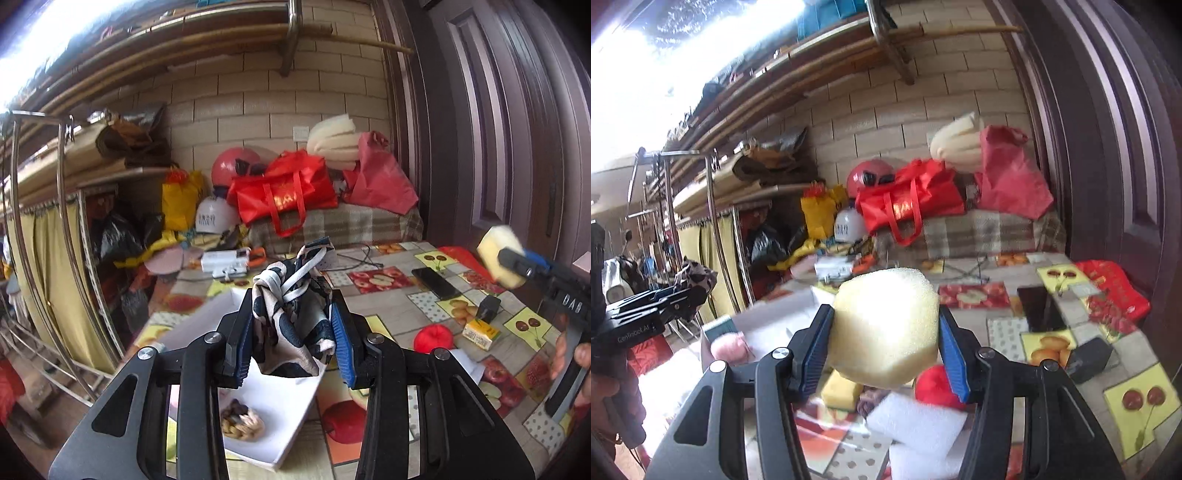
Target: Organize soft objects
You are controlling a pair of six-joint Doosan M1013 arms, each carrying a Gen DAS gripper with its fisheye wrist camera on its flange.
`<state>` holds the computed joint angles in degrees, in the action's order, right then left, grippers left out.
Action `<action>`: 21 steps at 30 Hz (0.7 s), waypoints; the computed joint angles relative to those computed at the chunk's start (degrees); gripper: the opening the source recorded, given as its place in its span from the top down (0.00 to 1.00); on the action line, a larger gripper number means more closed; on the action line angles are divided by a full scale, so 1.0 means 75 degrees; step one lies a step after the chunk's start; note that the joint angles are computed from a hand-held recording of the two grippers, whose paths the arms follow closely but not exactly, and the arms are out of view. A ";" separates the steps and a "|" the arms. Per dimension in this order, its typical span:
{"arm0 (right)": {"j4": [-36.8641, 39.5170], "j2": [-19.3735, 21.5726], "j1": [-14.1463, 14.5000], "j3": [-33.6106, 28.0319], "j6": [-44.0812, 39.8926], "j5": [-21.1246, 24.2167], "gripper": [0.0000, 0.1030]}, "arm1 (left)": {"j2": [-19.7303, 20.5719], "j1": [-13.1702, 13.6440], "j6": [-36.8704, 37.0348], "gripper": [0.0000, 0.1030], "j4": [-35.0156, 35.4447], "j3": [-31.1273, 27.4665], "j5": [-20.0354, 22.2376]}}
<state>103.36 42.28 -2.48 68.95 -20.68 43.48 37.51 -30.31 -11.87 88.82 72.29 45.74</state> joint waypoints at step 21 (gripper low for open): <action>-0.0122 0.0035 0.0008 0.0218 -0.0387 -0.0142 0.47 | 0.0032 0.0181 -0.1361 0.64 -0.0208 0.0561 0.0105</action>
<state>102.45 42.54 -2.42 70.59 -23.58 42.42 37.75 -28.95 -22.07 87.26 76.49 46.53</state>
